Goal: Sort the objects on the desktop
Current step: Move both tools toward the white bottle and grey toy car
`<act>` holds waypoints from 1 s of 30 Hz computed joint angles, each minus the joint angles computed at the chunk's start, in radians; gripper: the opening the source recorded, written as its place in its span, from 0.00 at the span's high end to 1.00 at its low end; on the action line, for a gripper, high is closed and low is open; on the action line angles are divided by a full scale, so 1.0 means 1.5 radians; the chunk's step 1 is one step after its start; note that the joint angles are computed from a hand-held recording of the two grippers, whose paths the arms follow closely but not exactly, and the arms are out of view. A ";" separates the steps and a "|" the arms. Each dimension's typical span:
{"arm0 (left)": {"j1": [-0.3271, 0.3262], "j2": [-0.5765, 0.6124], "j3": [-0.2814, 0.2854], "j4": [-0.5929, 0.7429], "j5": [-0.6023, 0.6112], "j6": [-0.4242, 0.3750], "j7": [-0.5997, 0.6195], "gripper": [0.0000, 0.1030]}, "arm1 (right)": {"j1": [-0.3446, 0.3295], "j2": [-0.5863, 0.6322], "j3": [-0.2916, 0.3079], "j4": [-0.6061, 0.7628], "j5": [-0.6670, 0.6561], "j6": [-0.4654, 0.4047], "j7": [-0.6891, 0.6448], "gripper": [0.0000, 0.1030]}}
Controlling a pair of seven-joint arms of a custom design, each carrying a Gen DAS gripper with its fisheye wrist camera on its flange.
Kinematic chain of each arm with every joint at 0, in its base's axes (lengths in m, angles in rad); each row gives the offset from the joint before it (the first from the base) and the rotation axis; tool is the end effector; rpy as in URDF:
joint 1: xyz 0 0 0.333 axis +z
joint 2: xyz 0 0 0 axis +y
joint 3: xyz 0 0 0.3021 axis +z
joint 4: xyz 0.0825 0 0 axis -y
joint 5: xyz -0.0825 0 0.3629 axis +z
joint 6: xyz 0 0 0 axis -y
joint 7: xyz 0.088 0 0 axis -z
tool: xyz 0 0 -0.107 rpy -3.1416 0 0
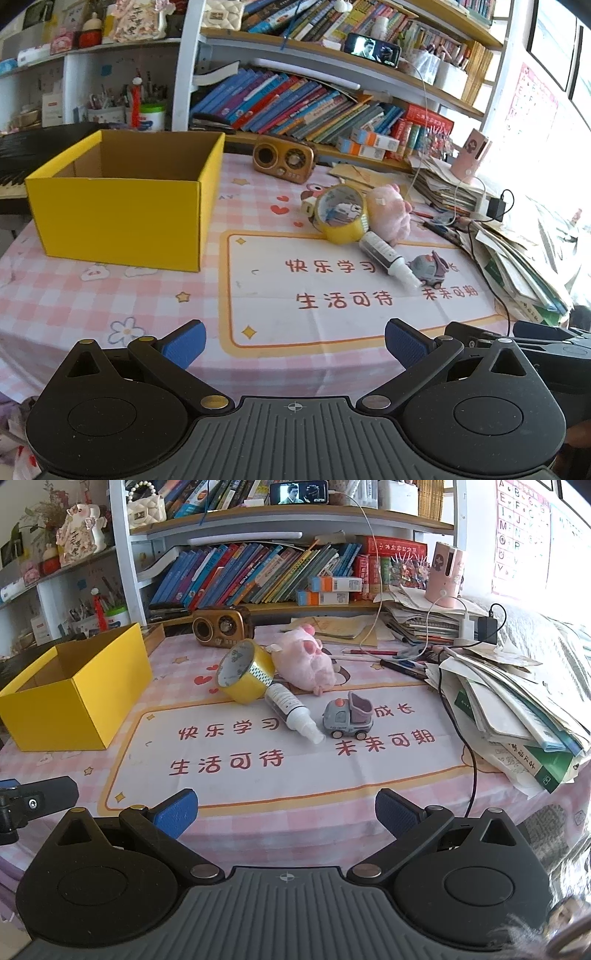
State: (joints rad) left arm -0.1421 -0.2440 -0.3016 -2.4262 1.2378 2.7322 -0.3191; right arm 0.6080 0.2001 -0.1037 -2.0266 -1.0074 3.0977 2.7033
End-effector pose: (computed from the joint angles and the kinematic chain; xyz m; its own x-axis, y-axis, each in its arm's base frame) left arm 0.4070 -0.2369 0.4313 0.2749 -0.9405 0.1998 -0.5554 -0.3249 -0.7655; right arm 0.4841 0.3511 0.4236 0.3877 -0.9202 -0.0540 -0.5942 -0.2047 -0.7778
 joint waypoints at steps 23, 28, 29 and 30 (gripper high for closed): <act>-0.036 0.168 0.050 0.168 0.018 0.021 0.054 0.00 | -0.027 0.089 -0.002 0.080 0.337 0.011 -0.344 0.00; -0.049 0.208 0.065 0.209 -0.008 0.019 0.069 0.00 | -0.070 0.119 0.040 0.120 0.419 -0.005 -0.444 0.00; -0.053 0.217 0.067 0.219 -0.012 0.016 0.072 0.00 | -0.079 0.126 0.049 0.127 0.435 -0.007 -0.463 0.00; -0.056 0.224 0.070 0.226 -0.017 0.015 0.075 0.00 | -0.091 0.132 0.061 0.136 0.452 -0.012 -0.485 0.00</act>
